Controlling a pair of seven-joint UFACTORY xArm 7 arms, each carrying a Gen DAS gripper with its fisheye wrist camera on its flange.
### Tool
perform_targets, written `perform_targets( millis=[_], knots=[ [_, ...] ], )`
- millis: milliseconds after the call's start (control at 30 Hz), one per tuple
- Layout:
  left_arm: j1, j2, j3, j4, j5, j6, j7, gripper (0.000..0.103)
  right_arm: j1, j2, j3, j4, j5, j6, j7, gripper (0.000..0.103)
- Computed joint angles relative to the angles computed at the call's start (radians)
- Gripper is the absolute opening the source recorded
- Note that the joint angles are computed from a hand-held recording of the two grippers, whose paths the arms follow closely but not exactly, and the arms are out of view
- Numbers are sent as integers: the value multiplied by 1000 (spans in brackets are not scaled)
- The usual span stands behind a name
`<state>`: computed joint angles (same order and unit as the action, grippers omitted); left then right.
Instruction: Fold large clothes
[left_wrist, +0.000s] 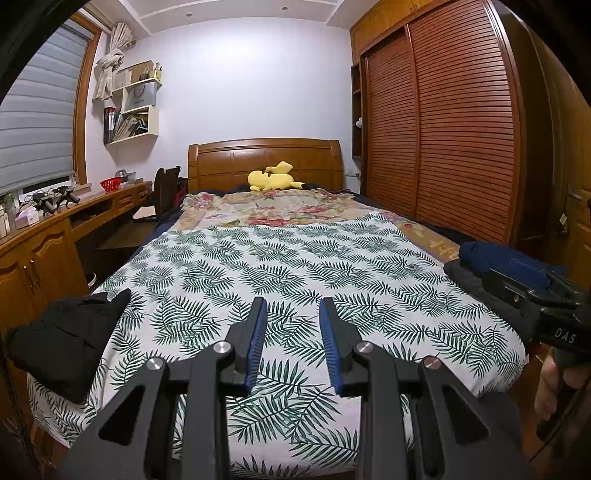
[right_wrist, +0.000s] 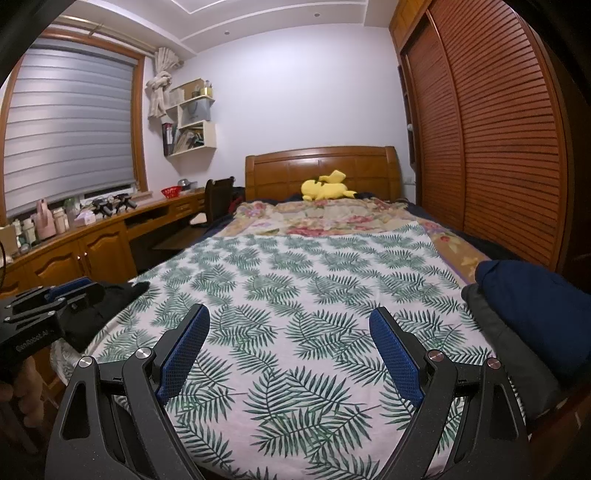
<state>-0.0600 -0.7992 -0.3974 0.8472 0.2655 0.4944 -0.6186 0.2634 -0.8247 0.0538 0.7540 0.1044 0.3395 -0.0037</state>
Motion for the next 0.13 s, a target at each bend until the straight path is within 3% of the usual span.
perform_targets(
  millis=[133],
  knots=[
    [0,1,-1,1,2,-1,-2,28,1,2,-2,2,-1,0,-1,90]
  ],
)
